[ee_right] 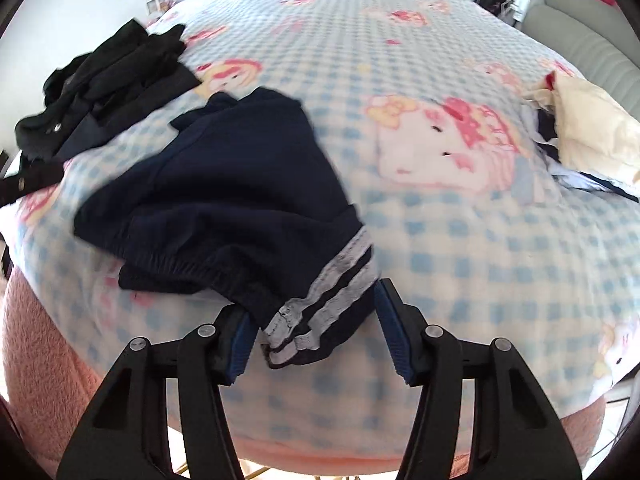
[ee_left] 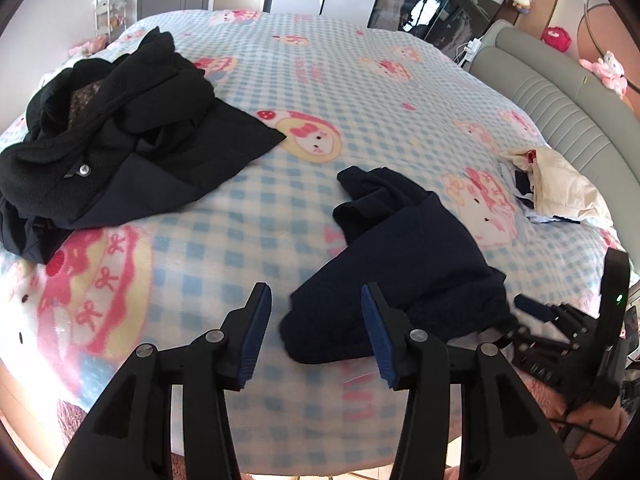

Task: Fold clothes
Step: 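Lift the navy shorts off the pile with both grippers and carry them onto open bedspread, then lay the navy shorts flat with both grippers and open them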

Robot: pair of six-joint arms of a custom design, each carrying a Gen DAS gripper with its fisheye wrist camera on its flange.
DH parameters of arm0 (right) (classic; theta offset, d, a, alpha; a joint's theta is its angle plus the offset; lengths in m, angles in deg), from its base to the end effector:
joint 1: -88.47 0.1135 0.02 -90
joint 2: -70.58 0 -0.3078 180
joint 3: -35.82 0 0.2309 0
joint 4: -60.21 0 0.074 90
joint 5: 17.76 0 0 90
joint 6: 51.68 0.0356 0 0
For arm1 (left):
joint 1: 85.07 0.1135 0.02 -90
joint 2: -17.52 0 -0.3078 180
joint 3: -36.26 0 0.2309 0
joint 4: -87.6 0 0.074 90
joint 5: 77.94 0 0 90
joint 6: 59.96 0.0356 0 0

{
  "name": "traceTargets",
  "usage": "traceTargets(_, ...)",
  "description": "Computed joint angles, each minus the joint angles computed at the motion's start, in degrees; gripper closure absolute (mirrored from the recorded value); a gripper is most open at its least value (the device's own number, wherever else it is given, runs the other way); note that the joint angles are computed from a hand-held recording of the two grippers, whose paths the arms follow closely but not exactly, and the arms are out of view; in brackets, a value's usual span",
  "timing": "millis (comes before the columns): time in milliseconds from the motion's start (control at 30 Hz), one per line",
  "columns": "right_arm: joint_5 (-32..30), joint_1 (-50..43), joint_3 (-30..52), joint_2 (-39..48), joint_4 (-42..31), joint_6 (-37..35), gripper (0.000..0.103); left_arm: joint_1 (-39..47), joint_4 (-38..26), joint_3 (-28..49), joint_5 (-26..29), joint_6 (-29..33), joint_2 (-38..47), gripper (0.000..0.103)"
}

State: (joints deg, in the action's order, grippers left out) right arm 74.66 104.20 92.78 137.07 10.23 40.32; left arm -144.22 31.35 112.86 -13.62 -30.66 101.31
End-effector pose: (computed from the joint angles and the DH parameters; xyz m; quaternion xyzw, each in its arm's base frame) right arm 0.1742 0.0475 0.2631 -0.1098 0.9583 0.0204 0.2629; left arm 0.1482 -0.2181 0.2957 -0.0639 0.9481 -0.0854 0.2994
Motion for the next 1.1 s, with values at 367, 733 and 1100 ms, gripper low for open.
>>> traceTargets(367,-6.65,-7.65,-1.95,3.29,-0.75,-5.2,0.044,-1.54,-1.65,2.22,9.16,6.54,13.33,0.05)
traceTargets(733,-11.56,-11.63,4.7,1.42,1.45,-4.77,0.051,4.43,10.99,-1.63,2.51,4.04,2.87,0.05)
traceTargets(1100,-13.61,-12.56,3.57,7.93,2.5,-5.06,0.046,6.26,14.81,-7.93,7.2,0.99,6.45,0.051)
